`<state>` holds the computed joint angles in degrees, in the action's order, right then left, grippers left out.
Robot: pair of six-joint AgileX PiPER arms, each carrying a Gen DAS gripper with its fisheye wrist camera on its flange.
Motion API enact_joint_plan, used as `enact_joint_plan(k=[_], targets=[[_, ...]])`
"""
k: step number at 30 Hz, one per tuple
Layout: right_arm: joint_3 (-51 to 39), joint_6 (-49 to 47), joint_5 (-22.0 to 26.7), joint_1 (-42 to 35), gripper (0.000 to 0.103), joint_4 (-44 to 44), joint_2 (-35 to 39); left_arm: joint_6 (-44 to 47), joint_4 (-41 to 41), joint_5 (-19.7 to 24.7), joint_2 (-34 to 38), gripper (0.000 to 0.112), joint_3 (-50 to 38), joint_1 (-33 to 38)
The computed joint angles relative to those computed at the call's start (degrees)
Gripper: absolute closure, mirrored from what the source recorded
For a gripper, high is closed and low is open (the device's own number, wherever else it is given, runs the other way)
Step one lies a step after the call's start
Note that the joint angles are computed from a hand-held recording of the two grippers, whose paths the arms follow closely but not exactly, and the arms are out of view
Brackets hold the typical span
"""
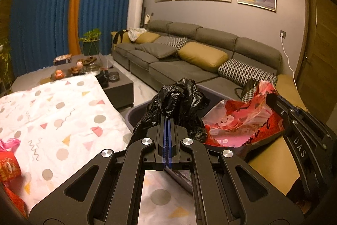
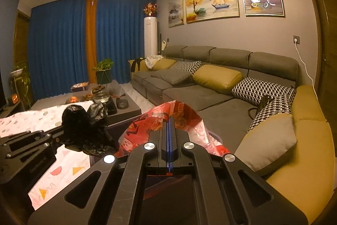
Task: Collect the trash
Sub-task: 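Carry the black bag with the left tool while the right tool carries the red bag to the grey bin, then open both tools over the grey bin to drop the bags inside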
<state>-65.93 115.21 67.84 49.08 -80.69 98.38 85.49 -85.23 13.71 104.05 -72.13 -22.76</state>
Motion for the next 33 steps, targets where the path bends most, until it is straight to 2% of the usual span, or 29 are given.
enact_joint_plan(k=[12,18,20,22,23,24,25,28,33], targets=[[0.1,0.5,-5.0,-3.0,0.102,-0.2,0.4,-4.7,5.1,2.9,2.2,0.111,-1.8,1.0],[0.3,-0.4,-6.8,-4.1,0.102,0.1,0.0,-8.0,9.0,6.6,4.1,0.11,-3.9,1.8],[0.2,-0.8,-7.4,-4.4,0.102,0.1,0.0,-8.2,9.6,7.5,4.5,0.102,-4.2,2.2],[0.1,-1.0,-8.4,-4.9,0.092,0.3,-0.2,-7.3,8.7,7.9,4.5,0.083,-4.0,2.4],[0.2,-0.7,-9.1,-5.2,0.088,0.4,-0.3,-6.4,7.6,7.9,4.4,0.067,-3.7,2.6],[0.5,-0.4,-9.8,-5.7,0.077,0.1,-0.5,-4.7,5.8,7.6,4.2,0.056,-3.2,2.9],[0.9,0.1,-10.1,-5.8,0.068,-0.1,-0.8,-3.3,4.1,7.1,3.8,0.052,-2.6,3.1],[1.0,0.2,-9.9,-5.9,0.063,-0.2,-0.7,0.3,0.1,4.8,2.6,0.035,-1.0,3.6],[0.9,1.0,-7.9,-4.2,0.053,0.2,-1.3,7.3,-7.9,0.7,-0.4,0.024,2.7,4.3]])
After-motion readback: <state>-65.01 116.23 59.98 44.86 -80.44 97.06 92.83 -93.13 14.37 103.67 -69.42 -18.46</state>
